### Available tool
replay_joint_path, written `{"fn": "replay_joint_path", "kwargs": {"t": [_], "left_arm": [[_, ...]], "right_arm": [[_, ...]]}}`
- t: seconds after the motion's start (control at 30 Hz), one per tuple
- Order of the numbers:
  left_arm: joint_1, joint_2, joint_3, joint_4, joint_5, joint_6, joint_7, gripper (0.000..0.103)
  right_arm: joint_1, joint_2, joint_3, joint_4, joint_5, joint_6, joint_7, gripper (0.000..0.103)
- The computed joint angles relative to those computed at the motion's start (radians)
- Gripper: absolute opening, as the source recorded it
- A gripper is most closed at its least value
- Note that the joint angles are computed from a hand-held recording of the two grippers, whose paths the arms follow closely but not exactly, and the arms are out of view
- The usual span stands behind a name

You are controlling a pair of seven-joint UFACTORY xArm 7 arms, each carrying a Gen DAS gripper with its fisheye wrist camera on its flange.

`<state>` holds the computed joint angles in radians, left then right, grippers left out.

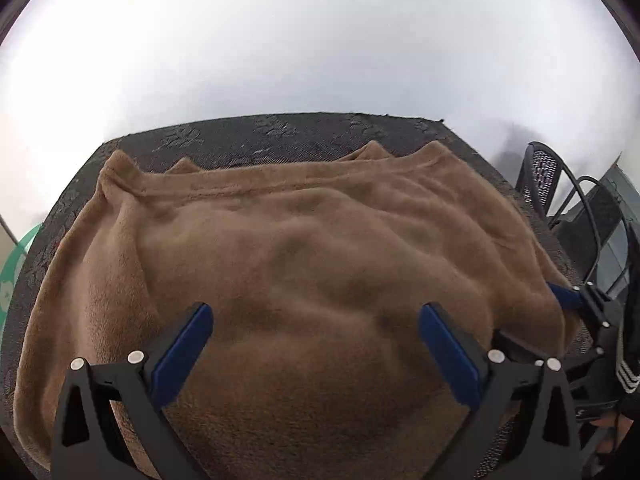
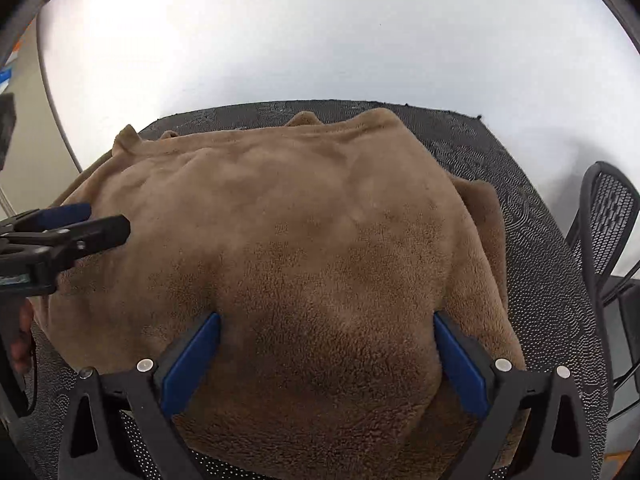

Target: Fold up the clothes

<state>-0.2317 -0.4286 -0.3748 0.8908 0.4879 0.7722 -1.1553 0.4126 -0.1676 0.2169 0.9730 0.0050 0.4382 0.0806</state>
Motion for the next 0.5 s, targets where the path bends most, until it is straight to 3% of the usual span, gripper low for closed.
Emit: {"fn": "replay_joint_path", "kwargs": {"t": [0.23, 0.5], "left_arm": [[-0.021, 0.146, 0.008, 0.106, 0.017, 0.035, 0.051, 0.103], [-0.060, 0.185, 0.046, 0.083, 0.101, -0.013, -0.034, 0.103]], "right_arm": [[0.001, 0.017, 0.005, 0.022, -0.013, 0.020, 0.013, 0.103], [-0.002, 0.018, 0.004, 0.020, -0.031, 0.019, 0.017, 0.103]]}}
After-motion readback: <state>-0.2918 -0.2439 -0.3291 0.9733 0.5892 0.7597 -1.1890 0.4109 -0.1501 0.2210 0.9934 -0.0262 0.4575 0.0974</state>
